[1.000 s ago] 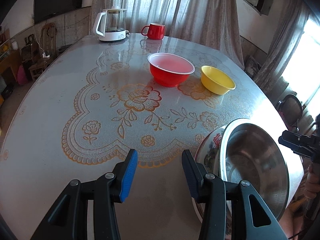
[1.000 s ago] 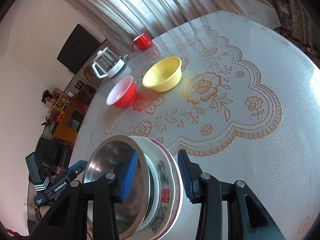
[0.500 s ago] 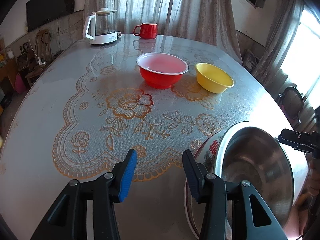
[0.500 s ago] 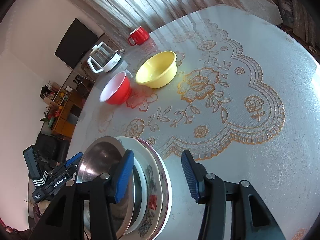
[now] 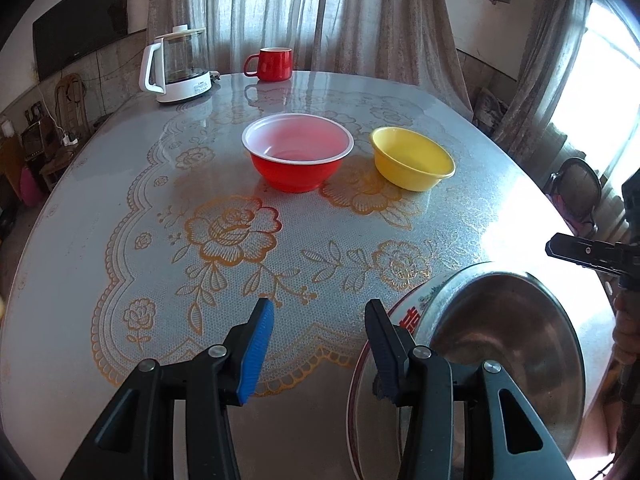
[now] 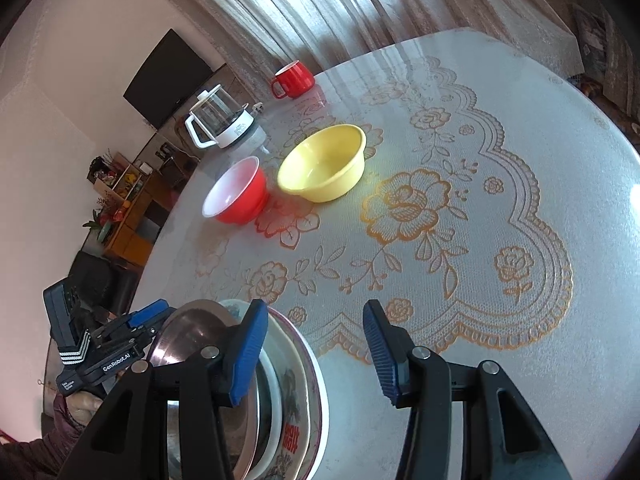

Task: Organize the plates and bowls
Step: 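Withdraw the right tool from the stacked bowl and plates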

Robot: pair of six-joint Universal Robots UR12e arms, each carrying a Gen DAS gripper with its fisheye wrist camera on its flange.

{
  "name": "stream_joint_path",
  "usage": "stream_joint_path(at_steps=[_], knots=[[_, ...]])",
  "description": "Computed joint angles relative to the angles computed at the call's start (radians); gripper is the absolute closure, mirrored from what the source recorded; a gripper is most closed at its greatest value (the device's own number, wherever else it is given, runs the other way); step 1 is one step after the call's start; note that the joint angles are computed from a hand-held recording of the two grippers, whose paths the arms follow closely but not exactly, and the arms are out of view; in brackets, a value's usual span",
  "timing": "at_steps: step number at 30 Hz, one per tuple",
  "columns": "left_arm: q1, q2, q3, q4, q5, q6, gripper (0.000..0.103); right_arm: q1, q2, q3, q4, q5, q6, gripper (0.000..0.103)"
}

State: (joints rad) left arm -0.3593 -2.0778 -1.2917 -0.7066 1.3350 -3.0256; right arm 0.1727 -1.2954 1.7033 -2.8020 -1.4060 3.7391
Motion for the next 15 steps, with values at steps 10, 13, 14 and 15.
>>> stream_joint_path(at_steps=[10,13,14,15], knots=[[0.006,-0.054,0.104,-0.081,-0.084,0.059,0.055,-0.020,0.047,-0.092,0.151,-0.064,-0.127,0.053],[0.011,-0.076,0.143,-0.116,-0.131,0.055,0.055,-0.021,0.065,-0.118,0.158,-0.109,-0.144,0.053],[0.012,-0.083,0.154,-0.123,-0.140,0.058,0.054,-0.024,0.072,-0.125,0.152,-0.110,-0.144,0.053],[0.011,-0.090,0.167,-0.134,-0.145,0.059,0.053,-0.027,0.078,-0.133,0.145,-0.108,-0.147,0.053]])
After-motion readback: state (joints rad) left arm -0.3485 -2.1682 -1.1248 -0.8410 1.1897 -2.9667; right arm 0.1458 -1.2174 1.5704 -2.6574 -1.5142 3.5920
